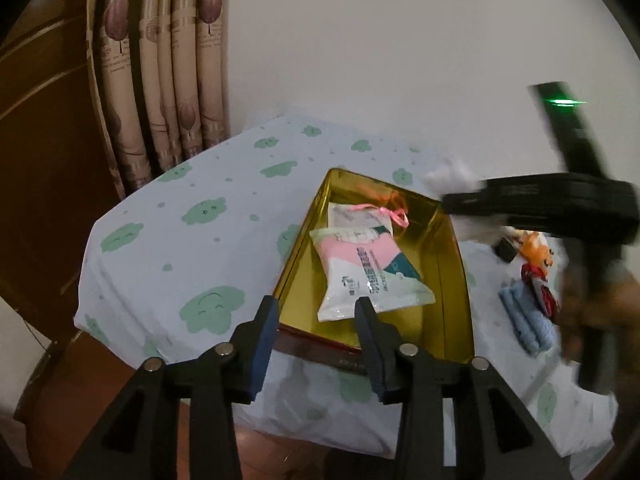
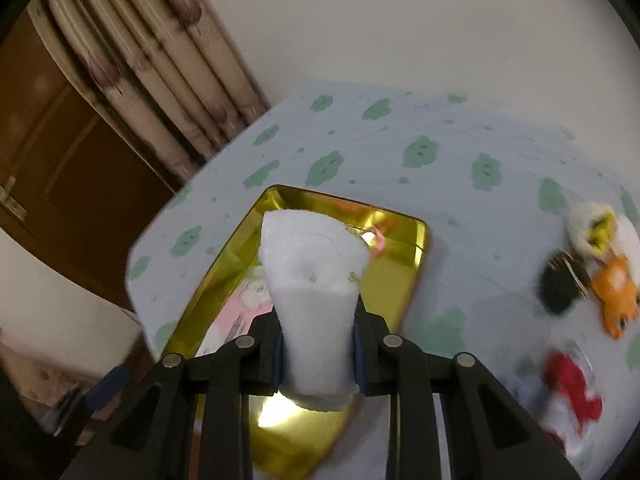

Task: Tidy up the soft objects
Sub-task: 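Carry the white folded sock over the gold tin and open the right tool, then reach the left tool to the red-and-white sock and close on it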

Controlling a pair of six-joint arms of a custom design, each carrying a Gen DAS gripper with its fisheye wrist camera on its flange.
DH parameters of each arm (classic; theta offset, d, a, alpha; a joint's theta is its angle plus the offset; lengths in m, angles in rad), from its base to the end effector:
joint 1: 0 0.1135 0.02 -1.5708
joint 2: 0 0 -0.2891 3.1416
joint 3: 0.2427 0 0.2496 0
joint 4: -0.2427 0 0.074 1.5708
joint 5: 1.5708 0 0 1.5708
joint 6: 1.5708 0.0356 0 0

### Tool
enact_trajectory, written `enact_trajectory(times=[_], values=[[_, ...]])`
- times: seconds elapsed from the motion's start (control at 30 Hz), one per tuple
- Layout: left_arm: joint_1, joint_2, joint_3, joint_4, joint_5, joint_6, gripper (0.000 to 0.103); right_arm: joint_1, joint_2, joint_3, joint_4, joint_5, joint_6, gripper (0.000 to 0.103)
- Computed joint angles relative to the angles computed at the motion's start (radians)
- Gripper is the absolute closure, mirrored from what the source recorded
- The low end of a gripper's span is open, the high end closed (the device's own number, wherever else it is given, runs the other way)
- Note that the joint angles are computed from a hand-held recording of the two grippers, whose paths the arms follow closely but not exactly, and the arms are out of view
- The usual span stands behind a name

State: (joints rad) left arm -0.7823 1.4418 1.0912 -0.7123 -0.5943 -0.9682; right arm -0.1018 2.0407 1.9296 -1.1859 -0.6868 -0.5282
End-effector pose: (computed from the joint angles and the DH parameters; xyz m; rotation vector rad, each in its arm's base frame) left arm 0.2136 -0.1841 0.2829 -0.4080 2.3451 -0.0072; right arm 0.4259 -0.0208 0.3063 -0.6681 2.4873 0.7647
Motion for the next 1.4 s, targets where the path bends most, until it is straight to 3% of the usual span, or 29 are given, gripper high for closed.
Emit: enact_trajectory(times=[0.33, 0.57, 0.63, 0.7, 0.77, 0.83, 0.97, 1.1, 1.17, 1.3, 1.4], values=[[0.038, 0.023, -0.015, 0.006, 0.029, 0.048, 0.062, 0.147, 0.077, -0.028, 0.149, 0.154, 0.131, 0.078], [0.069, 0.034, -0.031, 0.021, 0.078, 0.064, 0.062, 0.194, 0.086, -0.038, 0.209, 0.222, 0.159, 0.07], [0.069, 0.041, -0.027, 0.014, 0.081, 0.06, 0.062, 0.194, 0.089, -0.031, 0.204, 0.221, 0.162, 0.063], [0.068, 0.048, -0.023, 0.009, 0.082, 0.062, 0.062, 0.19, 0.074, -0.049, 0.23, 0.219, 0.174, 0.046], [0.064, 0.055, -0.016, -0.001, 0.082, 0.06, 0.062, 0.177, 0.038, -0.094, 0.285, 0.199, 0.189, 0.037], [0.058, 0.067, -0.006, -0.014, 0.075, 0.06, 0.062, 0.157, 0.005, -0.128, 0.324, 0.155, 0.197, 0.034], [0.041, 0.09, 0.013, -0.036, 0.053, 0.063, 0.062, 0.071, -0.093, -0.225, 0.391, 0.018, 0.194, 0.034], [-0.002, 0.141, 0.08, -0.099, 0.026, 0.071, 0.062, -0.087, -0.248, -0.427, 0.535, -0.041, 0.127, 0.018], [-0.035, 0.173, 0.124, -0.133, 0.005, 0.084, 0.062, -0.223, -0.285, -0.504, 0.568, -0.074, 0.041, 0.015], [-0.125, 0.205, 0.186, -0.116, -0.002, 0.169, 0.062, -0.481, -0.202, -0.504, 0.579, -0.021, -0.151, 0.013], [-0.151, 0.208, 0.199, -0.018, 0.123, 0.242, 0.062, -0.626, -0.081, -0.462, 0.674, 0.118, -0.267, 0.013]])
